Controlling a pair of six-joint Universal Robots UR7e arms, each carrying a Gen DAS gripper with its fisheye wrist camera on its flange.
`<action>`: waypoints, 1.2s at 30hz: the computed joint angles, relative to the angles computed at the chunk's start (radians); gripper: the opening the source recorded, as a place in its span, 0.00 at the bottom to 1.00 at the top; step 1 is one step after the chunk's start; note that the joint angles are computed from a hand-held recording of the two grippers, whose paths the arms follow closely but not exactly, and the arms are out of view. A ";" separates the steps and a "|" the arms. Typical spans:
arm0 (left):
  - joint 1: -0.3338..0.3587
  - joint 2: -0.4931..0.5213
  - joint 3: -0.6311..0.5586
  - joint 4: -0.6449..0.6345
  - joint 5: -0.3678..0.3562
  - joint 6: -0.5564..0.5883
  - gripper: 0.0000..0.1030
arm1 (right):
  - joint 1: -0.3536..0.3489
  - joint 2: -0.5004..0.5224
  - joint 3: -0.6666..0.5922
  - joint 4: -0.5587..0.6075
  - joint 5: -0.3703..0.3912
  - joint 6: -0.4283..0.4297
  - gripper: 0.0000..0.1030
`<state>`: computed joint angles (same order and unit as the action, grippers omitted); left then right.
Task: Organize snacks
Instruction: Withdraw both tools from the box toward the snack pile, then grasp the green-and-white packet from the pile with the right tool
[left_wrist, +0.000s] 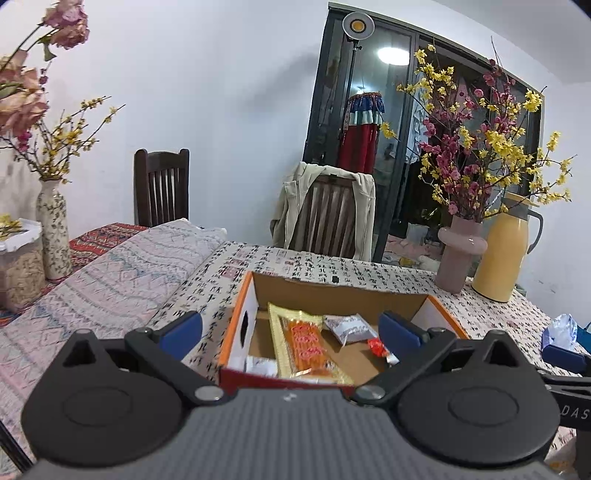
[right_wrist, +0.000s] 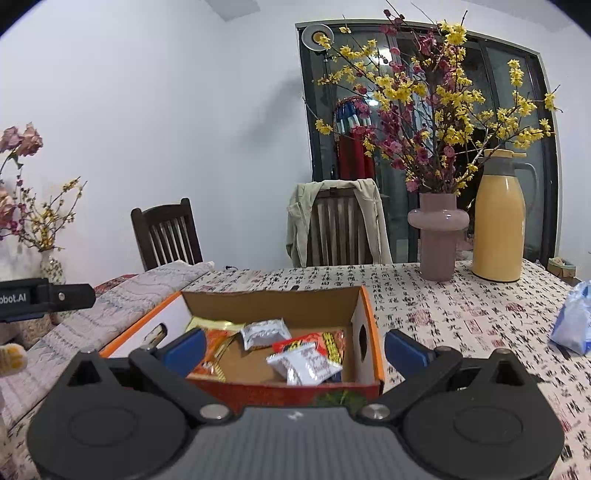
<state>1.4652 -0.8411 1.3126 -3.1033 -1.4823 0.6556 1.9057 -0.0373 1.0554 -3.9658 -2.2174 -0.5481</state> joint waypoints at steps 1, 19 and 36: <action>0.002 -0.010 0.013 -0.002 0.000 0.000 1.00 | 0.006 -0.003 0.018 -0.009 -0.007 0.002 1.00; 0.088 -0.126 0.157 0.052 0.012 0.024 1.00 | 0.046 -0.024 0.259 -0.049 -0.099 0.152 1.00; 0.152 -0.137 0.162 0.129 0.034 0.012 1.00 | 0.028 -0.010 0.302 0.016 -0.123 0.168 0.72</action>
